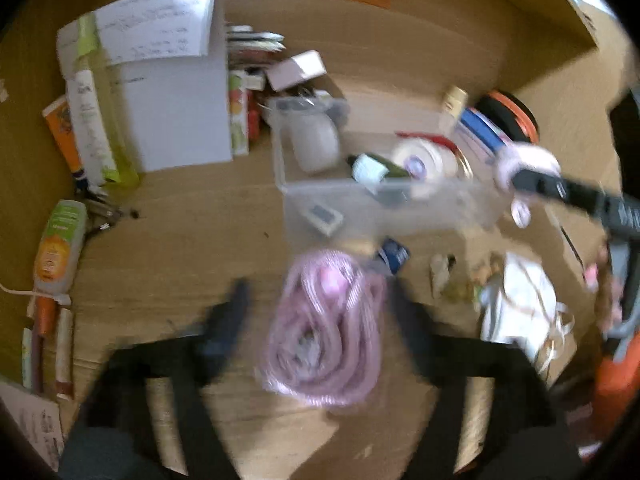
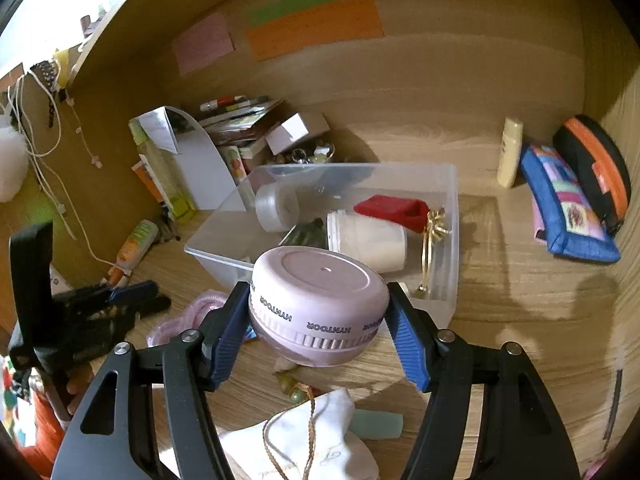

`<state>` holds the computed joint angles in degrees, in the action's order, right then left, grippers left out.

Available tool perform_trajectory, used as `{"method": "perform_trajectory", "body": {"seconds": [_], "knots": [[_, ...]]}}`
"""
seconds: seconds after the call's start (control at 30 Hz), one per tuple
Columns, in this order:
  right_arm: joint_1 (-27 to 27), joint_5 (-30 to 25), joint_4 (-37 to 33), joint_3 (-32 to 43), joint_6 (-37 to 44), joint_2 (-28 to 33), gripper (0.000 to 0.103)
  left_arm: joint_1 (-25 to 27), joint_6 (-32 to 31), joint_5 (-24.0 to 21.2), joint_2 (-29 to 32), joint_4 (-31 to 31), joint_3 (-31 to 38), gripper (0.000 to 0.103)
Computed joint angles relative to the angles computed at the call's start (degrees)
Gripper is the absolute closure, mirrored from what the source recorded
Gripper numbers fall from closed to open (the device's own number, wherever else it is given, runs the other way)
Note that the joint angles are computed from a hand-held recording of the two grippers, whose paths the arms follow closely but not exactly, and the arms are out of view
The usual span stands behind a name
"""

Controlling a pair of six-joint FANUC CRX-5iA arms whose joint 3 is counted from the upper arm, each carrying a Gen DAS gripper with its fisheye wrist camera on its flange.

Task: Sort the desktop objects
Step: 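Lift and carry the rope bag and pink device toward the clear bin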

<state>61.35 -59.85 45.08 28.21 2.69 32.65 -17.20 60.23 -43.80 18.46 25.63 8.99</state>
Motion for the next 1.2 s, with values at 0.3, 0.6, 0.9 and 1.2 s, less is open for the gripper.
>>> {"method": "perform_trajectory", "body": {"seconds": [0.3, 0.6, 0.9, 1.2], "knots": [[-0.1, 0.0, 0.3, -0.2, -0.6, 0.1, 0.041, -6.2, 7.9, -7.2, 5.9, -22.8, 11.3, 0.015], [0.7, -1.5, 0.5, 1.2, 1.3, 0.8, 0.04, -3.3, 8.8, -10.2, 9.1, -13.9, 14.3, 0.04], [0.4, -1.1, 0.3, 0.7, 0.7, 0.5, 0.04, -3.1, 13.9, -3.5, 1.8, -16.5, 5.7, 0.05], [0.2, -0.3, 1.8, 0.5, 0.3, 0.5, 0.04, -2.9, 16.2, 4.7, -3.2, -12.3, -0.2, 0.05]]}}
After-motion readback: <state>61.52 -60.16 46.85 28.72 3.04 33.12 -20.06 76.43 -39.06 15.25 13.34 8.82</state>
